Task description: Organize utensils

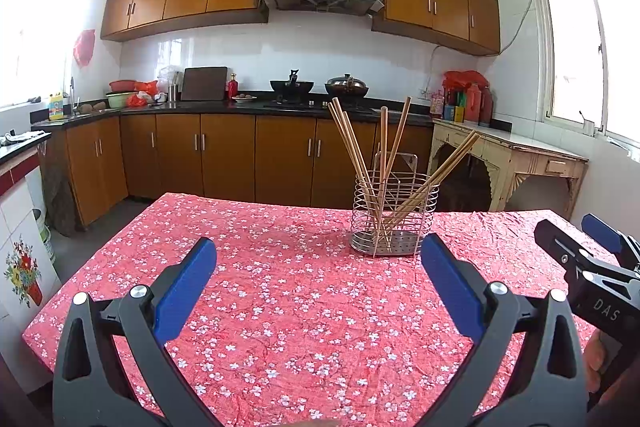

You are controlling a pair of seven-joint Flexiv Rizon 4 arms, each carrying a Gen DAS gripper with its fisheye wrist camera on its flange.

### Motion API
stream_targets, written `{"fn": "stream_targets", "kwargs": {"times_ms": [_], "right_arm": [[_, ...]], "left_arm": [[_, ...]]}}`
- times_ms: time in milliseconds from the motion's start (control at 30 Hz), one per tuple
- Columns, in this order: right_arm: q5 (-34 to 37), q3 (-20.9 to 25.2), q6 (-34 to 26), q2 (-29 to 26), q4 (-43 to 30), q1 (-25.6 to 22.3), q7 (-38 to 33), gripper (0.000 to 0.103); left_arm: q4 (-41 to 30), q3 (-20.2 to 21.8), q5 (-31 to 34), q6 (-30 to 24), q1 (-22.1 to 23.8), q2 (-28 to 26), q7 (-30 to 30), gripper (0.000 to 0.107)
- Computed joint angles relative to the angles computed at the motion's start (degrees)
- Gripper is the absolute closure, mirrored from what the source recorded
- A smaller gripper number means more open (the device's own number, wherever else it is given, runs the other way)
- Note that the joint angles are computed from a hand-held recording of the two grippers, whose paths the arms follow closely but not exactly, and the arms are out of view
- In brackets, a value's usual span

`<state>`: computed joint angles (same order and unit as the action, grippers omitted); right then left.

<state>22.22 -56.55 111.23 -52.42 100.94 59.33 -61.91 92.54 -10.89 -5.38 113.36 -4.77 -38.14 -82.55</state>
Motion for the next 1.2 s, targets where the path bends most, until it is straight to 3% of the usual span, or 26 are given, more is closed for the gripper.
{"fn": "stream_targets", "kwargs": {"times_ms": [1200], "right_arm": [[-0.04, 0.01, -0.04, 0.04, -0.07, -0.02, 0.06, 0.004]], "left_arm": [[-0.02, -0.44, 0.57, -0.13, 0.28, 0.13, -0.09, 0.006]]}}
